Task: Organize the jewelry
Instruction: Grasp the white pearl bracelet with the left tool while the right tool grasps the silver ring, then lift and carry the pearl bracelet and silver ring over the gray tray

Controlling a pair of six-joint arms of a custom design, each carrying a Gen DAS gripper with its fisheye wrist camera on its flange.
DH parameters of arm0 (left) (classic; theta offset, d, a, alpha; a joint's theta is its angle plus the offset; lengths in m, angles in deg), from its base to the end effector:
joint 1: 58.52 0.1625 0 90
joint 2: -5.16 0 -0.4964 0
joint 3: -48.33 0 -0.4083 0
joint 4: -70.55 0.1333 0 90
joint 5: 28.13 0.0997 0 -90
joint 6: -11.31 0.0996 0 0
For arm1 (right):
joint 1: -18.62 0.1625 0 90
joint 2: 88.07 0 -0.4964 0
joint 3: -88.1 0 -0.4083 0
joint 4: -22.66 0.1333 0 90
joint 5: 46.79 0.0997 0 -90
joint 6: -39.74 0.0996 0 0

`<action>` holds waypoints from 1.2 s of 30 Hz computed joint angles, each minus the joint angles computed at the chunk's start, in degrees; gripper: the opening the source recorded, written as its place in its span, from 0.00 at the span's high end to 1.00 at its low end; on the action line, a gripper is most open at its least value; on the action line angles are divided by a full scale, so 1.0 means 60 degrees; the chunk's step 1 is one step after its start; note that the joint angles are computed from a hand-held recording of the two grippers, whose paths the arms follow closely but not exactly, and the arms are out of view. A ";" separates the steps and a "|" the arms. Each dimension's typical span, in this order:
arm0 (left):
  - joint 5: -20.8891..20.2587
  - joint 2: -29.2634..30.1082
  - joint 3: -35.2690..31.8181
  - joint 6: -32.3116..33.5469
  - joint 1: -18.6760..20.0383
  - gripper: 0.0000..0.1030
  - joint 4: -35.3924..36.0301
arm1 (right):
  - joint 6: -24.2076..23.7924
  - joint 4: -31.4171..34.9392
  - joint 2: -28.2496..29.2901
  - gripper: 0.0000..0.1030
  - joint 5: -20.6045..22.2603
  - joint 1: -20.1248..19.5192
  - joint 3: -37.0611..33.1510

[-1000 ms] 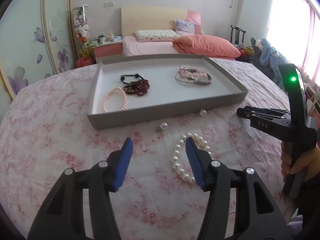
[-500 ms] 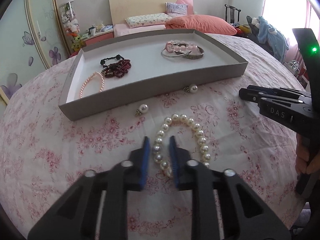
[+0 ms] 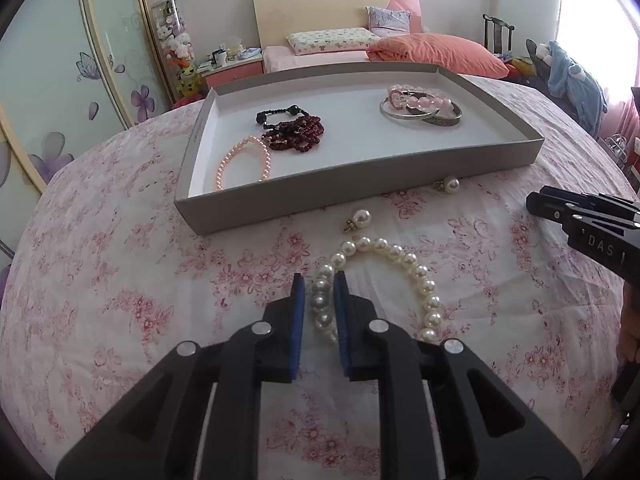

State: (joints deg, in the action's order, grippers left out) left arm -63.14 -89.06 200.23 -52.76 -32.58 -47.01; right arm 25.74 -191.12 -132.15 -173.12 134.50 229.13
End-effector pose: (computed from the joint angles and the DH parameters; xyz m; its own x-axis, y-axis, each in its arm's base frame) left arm -0.1212 -0.2979 0.2131 -0.6476 -0.0361 -0.7611 0.4468 0.7911 -0.4177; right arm 0.2556 -0.3566 0.0759 -0.7223 -0.3020 0.6221 -0.5815 0.7521 -0.3100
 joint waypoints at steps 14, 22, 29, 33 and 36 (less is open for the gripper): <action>-0.0002 -0.0206 0.0140 -0.0107 0.0028 0.76 -0.0325 | -0.0038 -0.0066 0.0085 0.76 -0.0077 0.0047 -0.0005; -0.0129 -0.0135 0.0248 0.0432 0.0082 0.64 -0.1032 | -0.0146 0.0006 0.0121 0.69 -0.0079 0.0093 -0.0048; -0.0128 0.0009 0.0236 0.0421 0.0056 0.64 -0.1079 | -0.0166 -0.0013 0.0127 0.68 -0.0092 0.0089 -0.0045; -0.0097 0.0015 0.0231 0.0362 0.0044 0.74 -0.1012 | -0.0179 -0.0043 0.0156 0.78 -0.0121 0.0127 -0.0048; -0.0032 -0.0052 0.0205 0.0152 0.0034 0.90 -0.0764 | -0.0174 -0.0040 0.0128 0.78 -0.0068 0.0096 -0.0031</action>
